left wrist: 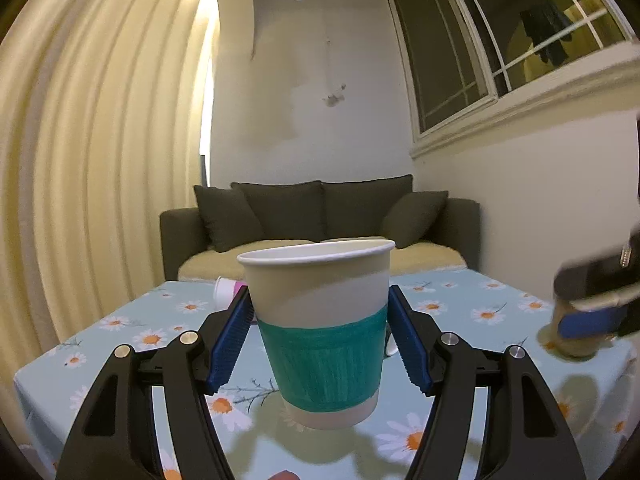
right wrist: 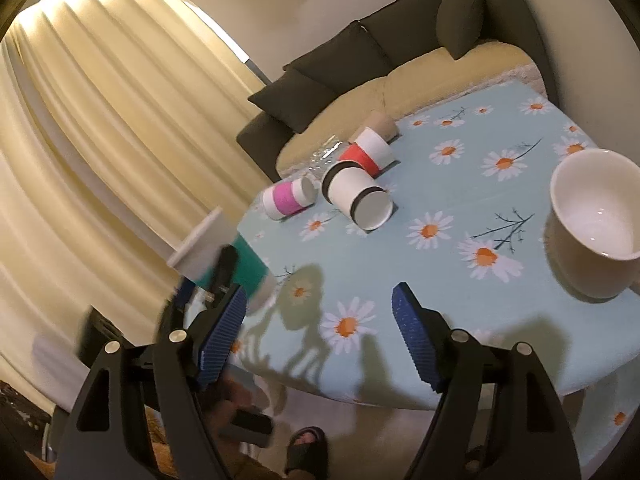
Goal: Flip cup upright
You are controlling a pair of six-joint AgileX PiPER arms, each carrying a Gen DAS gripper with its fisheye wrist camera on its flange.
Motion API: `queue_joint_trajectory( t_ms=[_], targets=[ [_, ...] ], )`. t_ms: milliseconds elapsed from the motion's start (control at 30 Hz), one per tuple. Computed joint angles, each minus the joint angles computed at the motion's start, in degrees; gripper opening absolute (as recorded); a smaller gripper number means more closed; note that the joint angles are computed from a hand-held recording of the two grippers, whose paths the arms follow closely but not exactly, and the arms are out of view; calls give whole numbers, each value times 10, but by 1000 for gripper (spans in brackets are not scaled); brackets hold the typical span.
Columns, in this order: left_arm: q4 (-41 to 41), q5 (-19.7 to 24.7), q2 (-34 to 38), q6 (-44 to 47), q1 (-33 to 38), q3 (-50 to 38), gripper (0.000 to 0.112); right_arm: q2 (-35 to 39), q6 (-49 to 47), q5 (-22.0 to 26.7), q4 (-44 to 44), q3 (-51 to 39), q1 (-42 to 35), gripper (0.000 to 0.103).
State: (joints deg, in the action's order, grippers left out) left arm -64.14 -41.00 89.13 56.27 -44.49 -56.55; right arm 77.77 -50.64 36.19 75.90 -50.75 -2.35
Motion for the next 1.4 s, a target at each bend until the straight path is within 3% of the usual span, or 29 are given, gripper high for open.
queue_joint_trajectory(
  t_ms=[300,700,800,867,933,1133,1267,1400],
  targets=[
    [75,-69,63,-86,-16,29,65,22,44,-22,-48,-13,20,75],
    [87,-82,77,-122,-15,61,67,37,46,-32,-57,-25,35,75],
    [76,-73,76,-117,-14,59,67,35,45,-34,-59,-24,36,75],
    [74,-70,73,-117,-14,60,80,34,41,-33,-53,-22,33,75],
    [71,-57,65,-114,-10,59,84,36,43,-32,-53,-24,32,75],
    [52,-45,39,-90,-15,63,85,32,22,-29,-31,-19,26,75],
    [4,-9,-6,-41,-14,61,85,20,-18,-21,12,-8,17,79],
    [-87,34,-69,74,-21,52,85,11,-28,-16,31,-5,9,81]
  ],
)
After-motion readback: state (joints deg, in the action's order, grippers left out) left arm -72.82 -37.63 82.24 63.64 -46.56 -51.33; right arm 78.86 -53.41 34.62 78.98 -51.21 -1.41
